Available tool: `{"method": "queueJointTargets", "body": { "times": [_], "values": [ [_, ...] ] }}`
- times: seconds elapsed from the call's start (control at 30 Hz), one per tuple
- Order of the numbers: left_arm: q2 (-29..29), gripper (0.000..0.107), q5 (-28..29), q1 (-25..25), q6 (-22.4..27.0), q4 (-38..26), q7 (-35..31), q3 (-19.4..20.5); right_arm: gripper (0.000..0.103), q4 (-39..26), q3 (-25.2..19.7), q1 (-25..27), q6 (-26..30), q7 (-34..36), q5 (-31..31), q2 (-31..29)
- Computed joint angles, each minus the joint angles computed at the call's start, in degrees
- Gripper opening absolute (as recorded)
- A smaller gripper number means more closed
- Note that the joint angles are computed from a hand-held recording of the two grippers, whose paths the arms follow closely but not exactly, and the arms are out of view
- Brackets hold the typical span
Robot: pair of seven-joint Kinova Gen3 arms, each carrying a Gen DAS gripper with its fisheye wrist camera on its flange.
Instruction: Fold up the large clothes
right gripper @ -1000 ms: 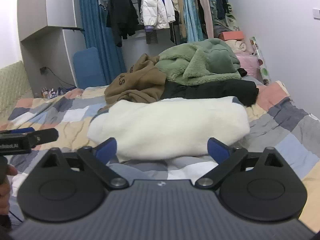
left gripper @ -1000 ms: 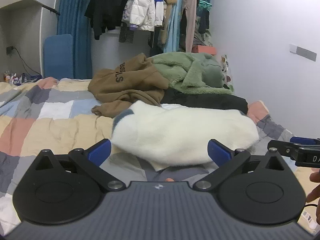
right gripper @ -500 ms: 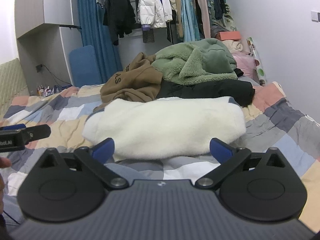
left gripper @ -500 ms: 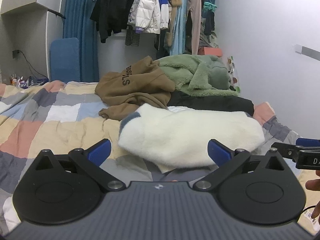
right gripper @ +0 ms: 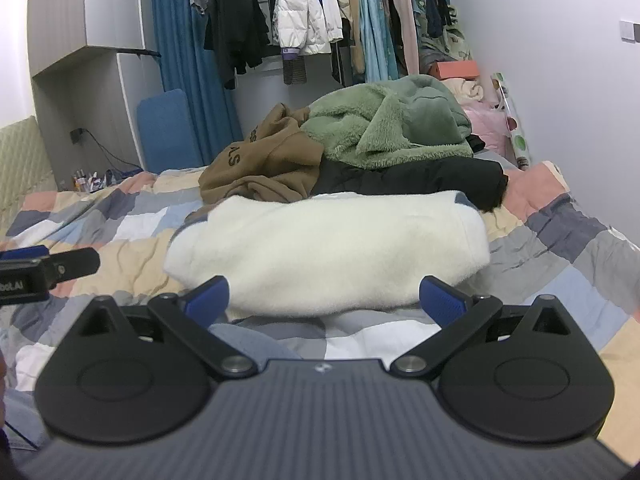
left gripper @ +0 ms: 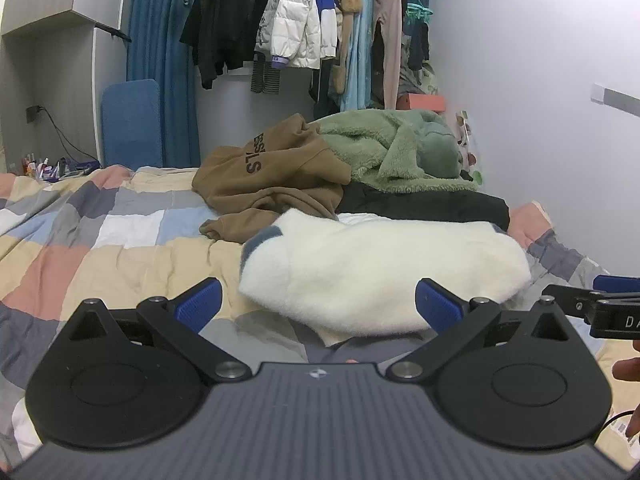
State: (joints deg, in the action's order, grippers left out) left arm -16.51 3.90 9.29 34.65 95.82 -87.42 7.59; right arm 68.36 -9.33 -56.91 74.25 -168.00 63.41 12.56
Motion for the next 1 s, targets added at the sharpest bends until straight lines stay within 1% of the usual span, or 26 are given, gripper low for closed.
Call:
{"method": "queueJointTargets", "body": {
  "times": [0.2,0.33,0.37,0.47,0.5,0.7,0.83,0.9,1.0],
  "values": [
    [-0.27,0.103,-0.19,-0.39,0.60,-0.40,0.79,0.19,0.103,-0.28,-0.07,-0.57,0.67,-0.05,0.43,0.17],
    [-0.28,0.103,5.56,2.86,1.64,-1.05,-2.47,-4.41,0.103,0.09,-0.05,-0.49,0.21,-0.13,0.60,-0.06],
    [-0.43,0.103,5.87,2.54,1.63,-1.03,-2.58,-4.28,0.103,0.02,-0.07,-0.53,0.32,-0.02,0.73,0.00],
    [-0.80,0.103,3.86,0.54,1.70,-1.14,-1.33,-2.03,0.103,0.05,-0.14,-0.49,0.19,0.20,0.66,-0.12],
    [-0.87,0.103,3.70,0.51,1.83,-1.18,-1.38,-1.91,0.103,-0.02,-0.17,-0.48,0.21,0.23,0.60,-0.10],
    [-0.91,0.103,3.78,0.67,2.08,-1.37,-1.62,-1.82,0.103,-0.05,-0.26,-0.48,0.15,0.43,0.48,-0.13],
    [-0.95,0.103,5.13,1.42,2.14,-1.27,-2.17,-2.74,0.103,0.08,-0.34,-0.47,-0.02,0.29,0.43,-0.26],
    [-0.96,0.103,4.72,0.88,2.15,-1.23,-1.78,-2.27,0.103,0.17,-0.37,-0.41,-0.17,0.24,0.41,-0.33],
    [-1.05,0.103,5.16,1.16,2.36,-1.18,-2.14,-2.71,0.103,0.06,-0.44,-0.55,0.06,0.32,0.45,-0.27]
  ]
}}
